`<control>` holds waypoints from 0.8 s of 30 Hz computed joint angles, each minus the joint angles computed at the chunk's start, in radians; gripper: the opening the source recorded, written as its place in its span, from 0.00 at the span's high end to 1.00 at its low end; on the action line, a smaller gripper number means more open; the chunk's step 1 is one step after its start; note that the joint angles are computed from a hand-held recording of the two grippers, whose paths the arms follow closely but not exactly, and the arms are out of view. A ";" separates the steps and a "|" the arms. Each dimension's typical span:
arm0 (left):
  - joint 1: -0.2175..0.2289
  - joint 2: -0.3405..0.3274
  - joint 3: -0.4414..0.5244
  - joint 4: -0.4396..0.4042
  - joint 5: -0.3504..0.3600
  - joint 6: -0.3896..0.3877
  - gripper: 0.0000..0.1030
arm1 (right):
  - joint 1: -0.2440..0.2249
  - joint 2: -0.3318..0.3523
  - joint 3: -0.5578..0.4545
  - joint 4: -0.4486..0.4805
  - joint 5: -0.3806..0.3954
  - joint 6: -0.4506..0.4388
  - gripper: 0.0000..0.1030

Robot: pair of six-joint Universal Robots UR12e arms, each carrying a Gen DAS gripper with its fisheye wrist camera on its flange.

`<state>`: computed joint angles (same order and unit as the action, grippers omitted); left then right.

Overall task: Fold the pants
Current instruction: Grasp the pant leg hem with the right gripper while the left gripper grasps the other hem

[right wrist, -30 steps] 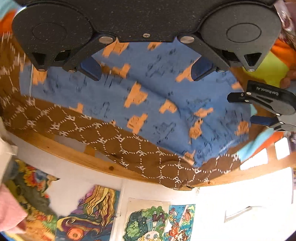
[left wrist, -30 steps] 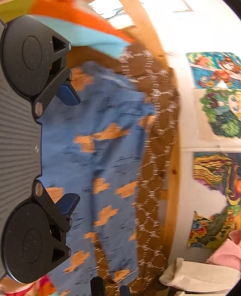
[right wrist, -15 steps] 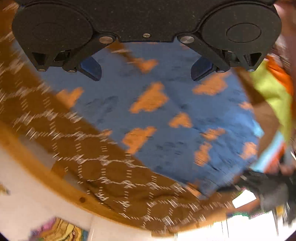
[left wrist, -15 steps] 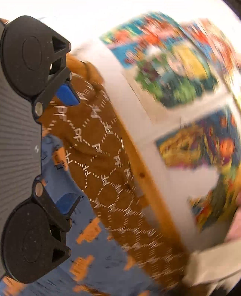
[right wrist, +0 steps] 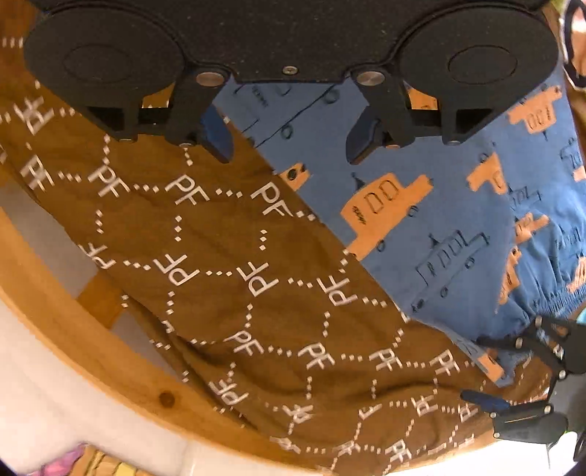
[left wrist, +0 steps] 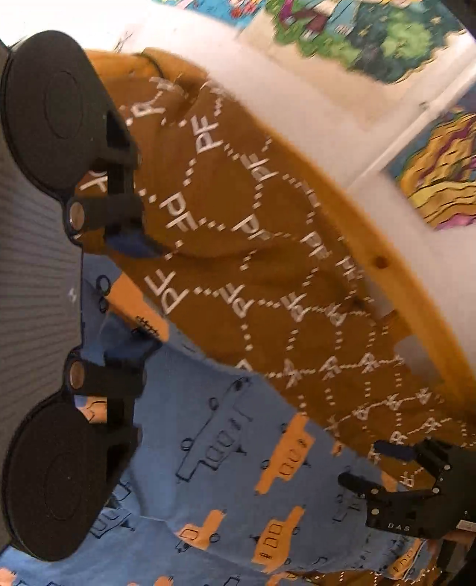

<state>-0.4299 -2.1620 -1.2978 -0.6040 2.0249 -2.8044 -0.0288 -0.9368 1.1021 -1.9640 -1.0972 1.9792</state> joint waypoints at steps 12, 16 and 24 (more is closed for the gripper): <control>-0.003 -0.001 0.011 -0.023 0.015 -0.020 0.96 | 0.019 0.062 -0.084 0.097 -0.063 -0.038 0.70; -0.016 -0.009 0.011 0.015 0.064 -0.033 0.96 | 0.012 0.044 -0.050 0.040 -0.062 -0.023 0.95; -0.024 -0.028 0.049 0.060 0.144 -0.121 0.96 | 0.007 -0.011 0.074 -0.263 -0.039 0.021 1.00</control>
